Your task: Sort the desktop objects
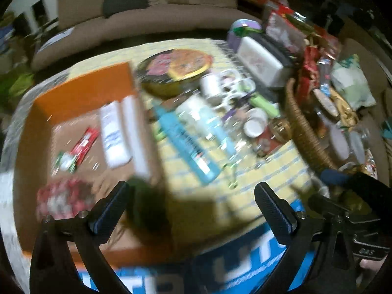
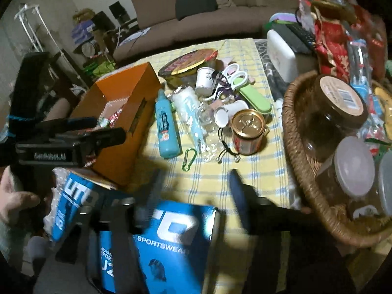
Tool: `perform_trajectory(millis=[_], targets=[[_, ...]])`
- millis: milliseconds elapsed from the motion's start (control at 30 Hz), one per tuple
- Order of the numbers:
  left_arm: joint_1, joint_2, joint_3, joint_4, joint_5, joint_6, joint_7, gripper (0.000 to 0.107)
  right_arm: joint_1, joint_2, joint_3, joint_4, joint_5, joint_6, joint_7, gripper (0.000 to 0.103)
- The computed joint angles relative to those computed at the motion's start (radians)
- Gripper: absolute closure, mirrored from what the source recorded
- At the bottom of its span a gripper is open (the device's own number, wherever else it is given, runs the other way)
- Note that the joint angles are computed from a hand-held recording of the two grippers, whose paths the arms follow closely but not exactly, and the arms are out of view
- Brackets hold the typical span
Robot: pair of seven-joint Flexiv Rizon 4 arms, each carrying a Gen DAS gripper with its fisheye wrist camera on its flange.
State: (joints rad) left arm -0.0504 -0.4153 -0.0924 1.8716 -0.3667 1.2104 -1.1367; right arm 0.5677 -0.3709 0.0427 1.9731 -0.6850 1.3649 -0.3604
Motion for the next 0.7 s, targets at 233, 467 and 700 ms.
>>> perform_trajectory(millis=[233, 467, 700], targets=[[0.026, 0.123, 0.010, 0.284, -0.039, 0.254, -0.016, 0.004, 0.095, -0.018, -0.054, -0.005, -0.121, -0.020, 0.192, 0.019], [0.222, 0.212, -0.229, 0.480, -0.407, 0.391, 0.254, 0.004, 0.134, -0.039, -0.042, -0.043, -0.251, -0.127, 0.307, 0.012], [0.332, 0.168, -0.412, 0.511, -0.573, 0.511, 0.391, 0.004, 0.125, -0.076, -0.007, -0.080, -0.288, -0.184, 0.362, 0.009]])
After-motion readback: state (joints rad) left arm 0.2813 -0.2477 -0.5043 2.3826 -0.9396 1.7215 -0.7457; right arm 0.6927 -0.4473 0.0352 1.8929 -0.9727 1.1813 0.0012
